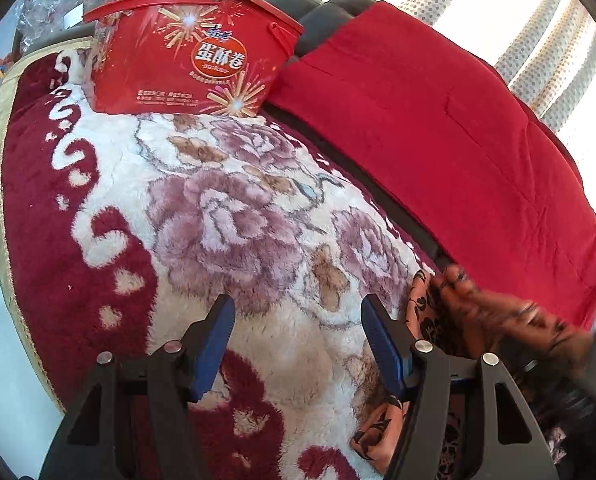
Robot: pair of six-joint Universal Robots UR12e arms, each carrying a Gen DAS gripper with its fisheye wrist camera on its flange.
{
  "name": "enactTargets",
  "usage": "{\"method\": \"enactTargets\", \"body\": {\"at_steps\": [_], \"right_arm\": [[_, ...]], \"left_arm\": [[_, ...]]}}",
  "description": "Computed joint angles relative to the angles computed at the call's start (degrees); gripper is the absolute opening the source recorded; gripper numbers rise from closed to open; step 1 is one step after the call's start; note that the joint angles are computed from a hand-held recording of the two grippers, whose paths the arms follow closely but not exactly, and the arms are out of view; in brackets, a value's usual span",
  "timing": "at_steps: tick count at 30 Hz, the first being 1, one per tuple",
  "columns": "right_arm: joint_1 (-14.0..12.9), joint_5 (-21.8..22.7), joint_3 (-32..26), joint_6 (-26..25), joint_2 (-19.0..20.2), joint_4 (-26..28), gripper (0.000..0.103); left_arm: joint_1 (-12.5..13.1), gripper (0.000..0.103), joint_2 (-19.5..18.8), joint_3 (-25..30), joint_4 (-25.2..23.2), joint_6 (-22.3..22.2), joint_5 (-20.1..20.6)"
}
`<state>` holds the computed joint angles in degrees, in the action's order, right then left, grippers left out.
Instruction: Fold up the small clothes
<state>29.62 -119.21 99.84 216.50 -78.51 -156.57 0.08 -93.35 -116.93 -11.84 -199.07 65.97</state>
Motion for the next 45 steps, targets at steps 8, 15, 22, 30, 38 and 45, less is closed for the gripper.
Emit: {"method": "enactTargets", "body": {"at_steps": [8,15,22,30,38,45], "right_arm": [[0.4,2.3,0.4,-4.0,2.3,6.4,0.022],[0.4,8.3,4.0,-3.9,-0.9,3.2,0.073],[2.2,9.5,10.1,-1.1,-5.3,-3.0,0.073],[2.3,6.4,18.9,7.9,-14.4,-8.4,0.074],[-3.8,10.3,26.7,19.8,-21.9,-14.2,0.087],[-14.6,28.3,29.5,26.6,-20.9,-21.6,0.087]], "left_arm": [[0.0,0.066,0.0,-0.3,0.6,1.3,-0.1],[0.8,0.066,0.1,-0.5,1.3,3.9,-7.8],[1.2,0.067,0.5,0.3,-7.7,13.4,-19.0],[-1.4,0.027,1.4,2.6,-21.9,18.6,-4.7],[-1.2,0.080,4.1,-2.4,4.0,14.5,-11.7],[-7.3,0.059,0.2,5.4,-25.0,23.6,-2.9]]}}
